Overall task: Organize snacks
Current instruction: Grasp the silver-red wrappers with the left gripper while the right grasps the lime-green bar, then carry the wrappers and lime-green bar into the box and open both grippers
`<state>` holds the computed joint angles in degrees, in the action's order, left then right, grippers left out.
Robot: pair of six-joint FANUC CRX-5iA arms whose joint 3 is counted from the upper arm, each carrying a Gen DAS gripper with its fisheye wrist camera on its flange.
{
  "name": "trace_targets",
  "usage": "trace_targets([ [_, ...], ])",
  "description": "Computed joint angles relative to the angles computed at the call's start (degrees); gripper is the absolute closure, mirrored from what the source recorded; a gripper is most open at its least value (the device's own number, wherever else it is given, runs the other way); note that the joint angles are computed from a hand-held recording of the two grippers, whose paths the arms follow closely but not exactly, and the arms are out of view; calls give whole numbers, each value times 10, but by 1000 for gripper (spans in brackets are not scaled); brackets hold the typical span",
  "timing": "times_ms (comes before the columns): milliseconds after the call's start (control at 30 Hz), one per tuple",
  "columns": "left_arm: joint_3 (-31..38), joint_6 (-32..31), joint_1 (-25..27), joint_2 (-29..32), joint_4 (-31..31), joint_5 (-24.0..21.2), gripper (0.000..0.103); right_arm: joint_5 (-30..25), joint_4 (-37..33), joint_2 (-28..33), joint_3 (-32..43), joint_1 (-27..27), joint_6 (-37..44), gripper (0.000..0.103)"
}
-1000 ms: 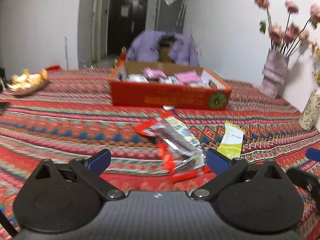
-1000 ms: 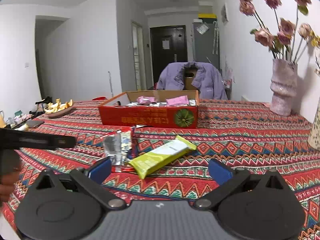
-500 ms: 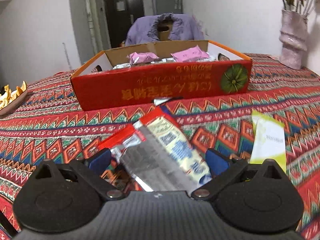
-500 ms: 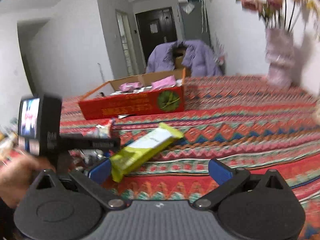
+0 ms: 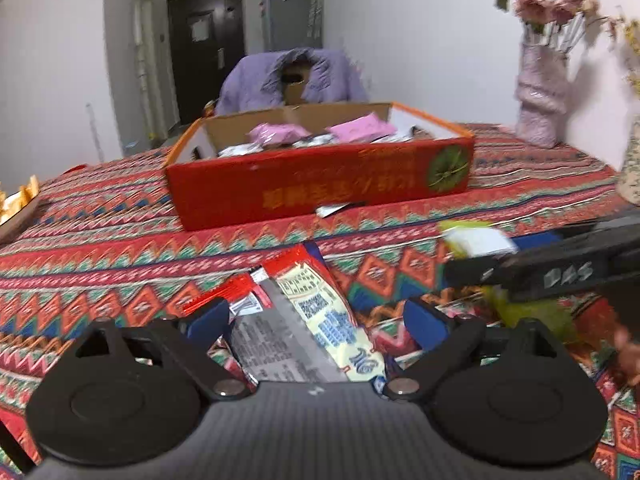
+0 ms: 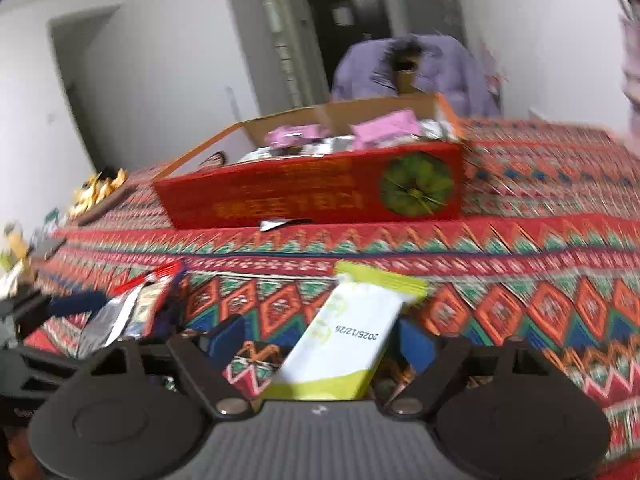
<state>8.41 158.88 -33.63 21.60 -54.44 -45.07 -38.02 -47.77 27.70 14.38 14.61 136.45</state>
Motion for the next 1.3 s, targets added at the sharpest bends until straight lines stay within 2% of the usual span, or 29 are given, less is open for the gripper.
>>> trace_targets([
  [67, 4, 16, -16, 6, -34, -11, 7, 20, 26, -5, -11, 13, -6, 27],
  [167, 14, 36, -42, 14, -69, -65, 4, 62, 81, -18, -38, 37, -20, 38],
  [233, 23, 49, -35, 14, -38, -84, 3, 79, 101, -26, -51, 44, -26, 48],
  [300, 18, 73, -13, 9, 8, -65, 3, 69, 81, -27, -47, 36, -7, 60],
  [333, 18, 77, -3, 10, 28, -58, 3, 56, 68, -26, -42, 27, 6, 61],
  [400, 24, 62, 16, 17, 67, -46, 3, 51, 62, -26, -40, 21, 18, 62],
  [533, 37, 47, 18, 32, 77, -36, 4, 46, 67, -21, -35, 16, 13, 61],
  [633, 67, 44, -4, 53, 43, -84, 37, 54, 71, -23, -40, 19, 18, 62],
  [667, 66, 40, -5, 52, 45, -83, 41, 59, 71, -26, -44, 20, 20, 63],
  [800, 47, 25, 0, 31, 76, -72, 43, 50, 44, -38, -56, 10, 45, 64],
  [1100, 14, 80, -66, -27, 2, -126, 43, 35, -34, -112, -128, -24, 116, 64],
  [1300, 4, 101, -83, -44, -13, -136, 43, 37, -72, -148, -160, -39, 150, 64],
])
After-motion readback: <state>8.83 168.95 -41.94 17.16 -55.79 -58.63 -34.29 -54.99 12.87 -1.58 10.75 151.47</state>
